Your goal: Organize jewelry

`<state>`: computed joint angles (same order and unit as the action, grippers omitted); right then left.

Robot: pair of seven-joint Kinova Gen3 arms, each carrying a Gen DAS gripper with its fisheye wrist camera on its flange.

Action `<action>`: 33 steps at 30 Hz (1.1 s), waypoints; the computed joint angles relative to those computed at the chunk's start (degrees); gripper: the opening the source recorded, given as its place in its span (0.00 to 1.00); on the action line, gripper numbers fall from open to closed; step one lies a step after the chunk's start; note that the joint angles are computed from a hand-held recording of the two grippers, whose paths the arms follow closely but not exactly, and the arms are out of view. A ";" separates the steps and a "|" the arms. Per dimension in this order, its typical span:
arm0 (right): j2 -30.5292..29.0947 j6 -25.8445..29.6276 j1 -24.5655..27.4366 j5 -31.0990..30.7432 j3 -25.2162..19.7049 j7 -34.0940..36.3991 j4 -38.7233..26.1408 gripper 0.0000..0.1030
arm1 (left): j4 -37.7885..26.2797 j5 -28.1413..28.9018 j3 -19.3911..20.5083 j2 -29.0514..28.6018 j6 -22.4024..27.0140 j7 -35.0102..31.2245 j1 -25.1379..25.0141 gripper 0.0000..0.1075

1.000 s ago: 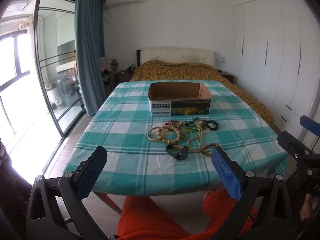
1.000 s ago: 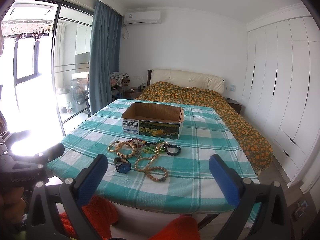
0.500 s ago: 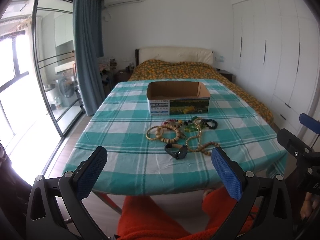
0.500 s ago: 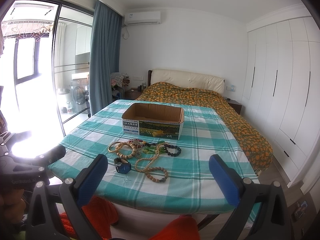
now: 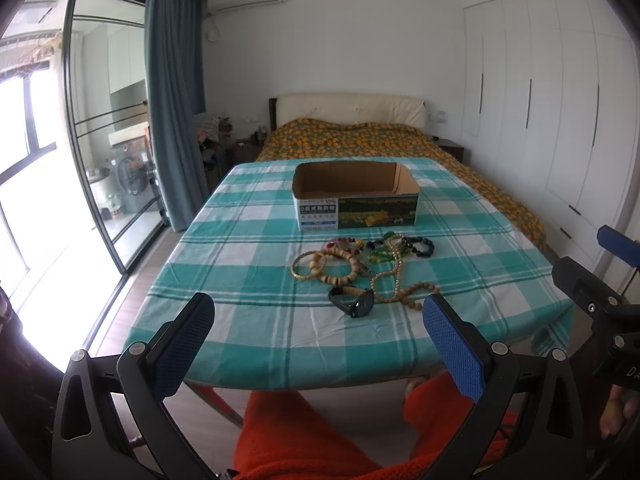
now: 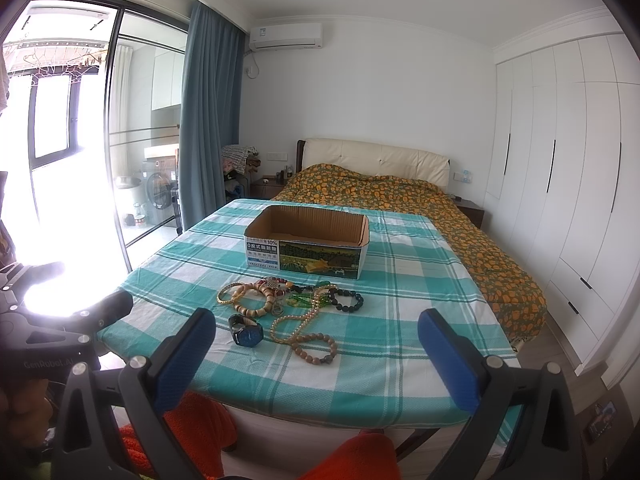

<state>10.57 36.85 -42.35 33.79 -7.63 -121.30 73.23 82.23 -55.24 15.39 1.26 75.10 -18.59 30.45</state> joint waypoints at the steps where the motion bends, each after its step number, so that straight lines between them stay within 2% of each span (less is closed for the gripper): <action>1: -0.01 -0.04 -0.03 0.05 0.02 -0.06 0.05 1.00 | 0.00 0.04 0.01 -0.02 -0.03 0.01 0.02 0.96; 14: -0.03 -0.10 0.13 -0.24 0.00 0.18 0.10 1.00 | 0.38 0.09 0.05 -0.18 -0.05 0.56 0.13 0.96; 29: 0.17 -0.76 0.10 0.86 0.45 -1.48 0.59 1.00 | 1.61 0.31 -0.20 -1.09 -0.93 0.63 -2.64 0.96; 33: 0.99 -0.73 0.79 -0.57 0.59 -0.95 -0.20 1.00 | 1.70 0.98 -1.19 -1.00 -1.60 -0.17 -3.76 0.96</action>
<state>11.56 36.12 -41.57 33.21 -7.04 -122.25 73.03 83.93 -54.27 14.20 0.26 73.50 -18.76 26.69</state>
